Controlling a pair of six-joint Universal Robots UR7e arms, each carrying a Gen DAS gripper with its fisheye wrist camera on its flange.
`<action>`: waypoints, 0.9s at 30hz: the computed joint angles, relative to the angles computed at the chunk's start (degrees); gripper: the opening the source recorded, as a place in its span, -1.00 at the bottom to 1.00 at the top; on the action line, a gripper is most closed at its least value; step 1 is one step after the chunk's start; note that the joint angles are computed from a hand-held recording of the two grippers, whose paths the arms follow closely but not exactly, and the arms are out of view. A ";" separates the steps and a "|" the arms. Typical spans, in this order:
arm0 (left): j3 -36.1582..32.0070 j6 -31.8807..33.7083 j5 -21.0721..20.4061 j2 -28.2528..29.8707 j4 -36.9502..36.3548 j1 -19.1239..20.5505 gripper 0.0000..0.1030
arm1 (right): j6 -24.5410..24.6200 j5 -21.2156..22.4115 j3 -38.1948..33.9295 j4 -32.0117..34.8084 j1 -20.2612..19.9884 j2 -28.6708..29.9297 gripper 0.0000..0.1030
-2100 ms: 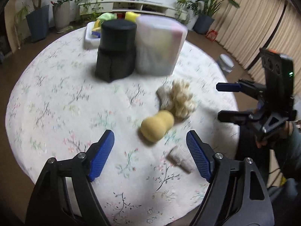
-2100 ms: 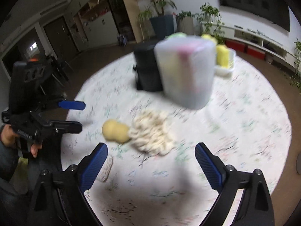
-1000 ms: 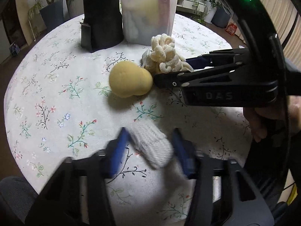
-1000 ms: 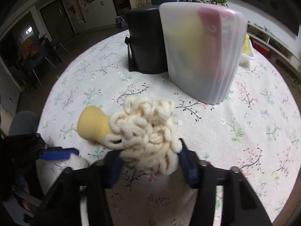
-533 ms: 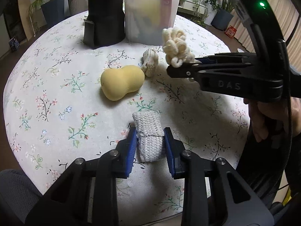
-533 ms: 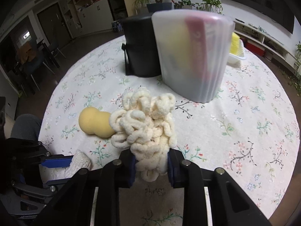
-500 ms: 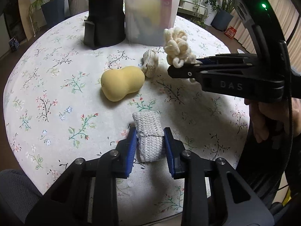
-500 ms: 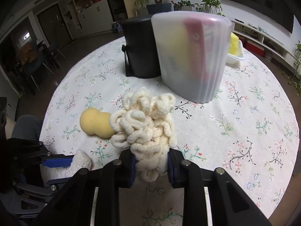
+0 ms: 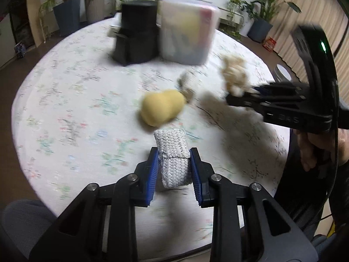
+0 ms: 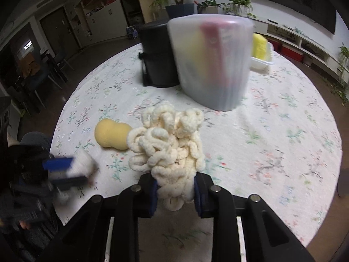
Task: Organize soft objects
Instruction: 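Carry the scrubber and grey pad over the white tray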
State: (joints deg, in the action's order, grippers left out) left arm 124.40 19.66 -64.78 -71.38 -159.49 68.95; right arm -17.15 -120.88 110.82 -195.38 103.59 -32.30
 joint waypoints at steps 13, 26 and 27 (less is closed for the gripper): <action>-27.26 9.15 2.33 4.86 8.11 1.94 -0.49 | -4.17 -10.16 -0.32 1.79 -1.07 -15.35 -0.46; -76.67 15.10 -2.89 38.47 32.15 1.85 -0.49 | -12.00 -3.86 -41.27 32.28 -3.89 -1.33 -0.45; -78.13 15.93 -2.69 39.92 32.71 1.93 -0.49 | -12.66 -2.82 -45.21 35.05 -4.23 1.12 -0.45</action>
